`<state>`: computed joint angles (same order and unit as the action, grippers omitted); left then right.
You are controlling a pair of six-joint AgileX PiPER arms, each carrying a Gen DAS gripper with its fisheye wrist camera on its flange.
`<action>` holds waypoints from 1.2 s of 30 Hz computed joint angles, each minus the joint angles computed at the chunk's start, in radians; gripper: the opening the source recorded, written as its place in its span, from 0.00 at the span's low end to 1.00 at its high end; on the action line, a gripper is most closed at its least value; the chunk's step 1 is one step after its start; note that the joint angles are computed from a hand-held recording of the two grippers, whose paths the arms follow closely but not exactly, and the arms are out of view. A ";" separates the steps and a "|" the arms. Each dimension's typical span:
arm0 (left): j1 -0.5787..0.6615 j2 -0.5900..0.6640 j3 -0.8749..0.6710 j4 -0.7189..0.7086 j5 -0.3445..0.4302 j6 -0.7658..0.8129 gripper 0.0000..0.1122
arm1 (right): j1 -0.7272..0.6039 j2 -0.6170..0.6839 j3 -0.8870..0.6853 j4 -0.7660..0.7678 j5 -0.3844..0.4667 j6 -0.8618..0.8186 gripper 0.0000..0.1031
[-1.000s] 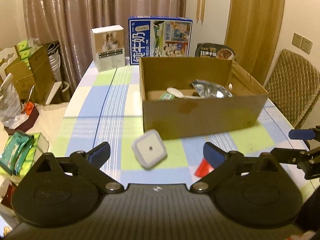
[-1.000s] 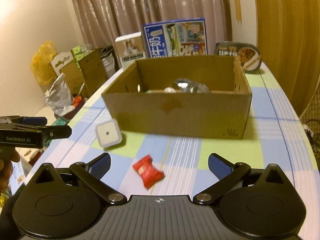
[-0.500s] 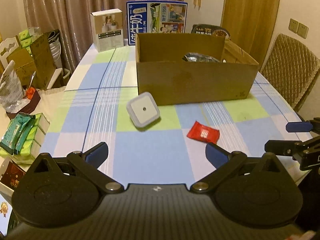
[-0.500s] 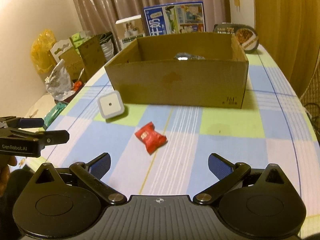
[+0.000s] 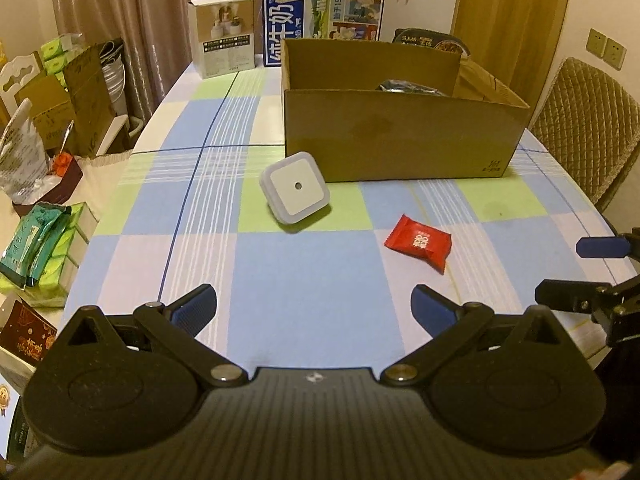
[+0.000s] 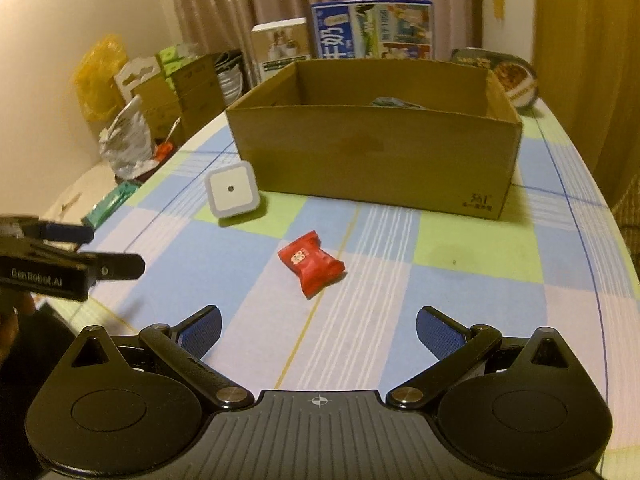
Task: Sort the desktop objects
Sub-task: 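Move both tools back toward the white night light and red candy packet, then close the right tool on the red candy packet while the left tool grasps the white night light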
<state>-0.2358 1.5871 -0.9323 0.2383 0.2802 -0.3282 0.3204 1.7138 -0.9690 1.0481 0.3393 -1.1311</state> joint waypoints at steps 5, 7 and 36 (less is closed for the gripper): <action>0.022 0.037 -0.030 -0.056 0.008 0.082 0.90 | 0.011 0.050 -0.023 0.046 -0.015 -0.104 0.98; 0.033 0.056 -0.049 -0.074 0.013 0.110 0.90 | 0.014 0.076 -0.043 0.044 -0.014 -0.127 0.98; 0.115 0.416 -0.458 -0.341 0.088 0.656 0.90 | 0.059 0.517 -0.577 -0.347 0.155 -0.132 0.56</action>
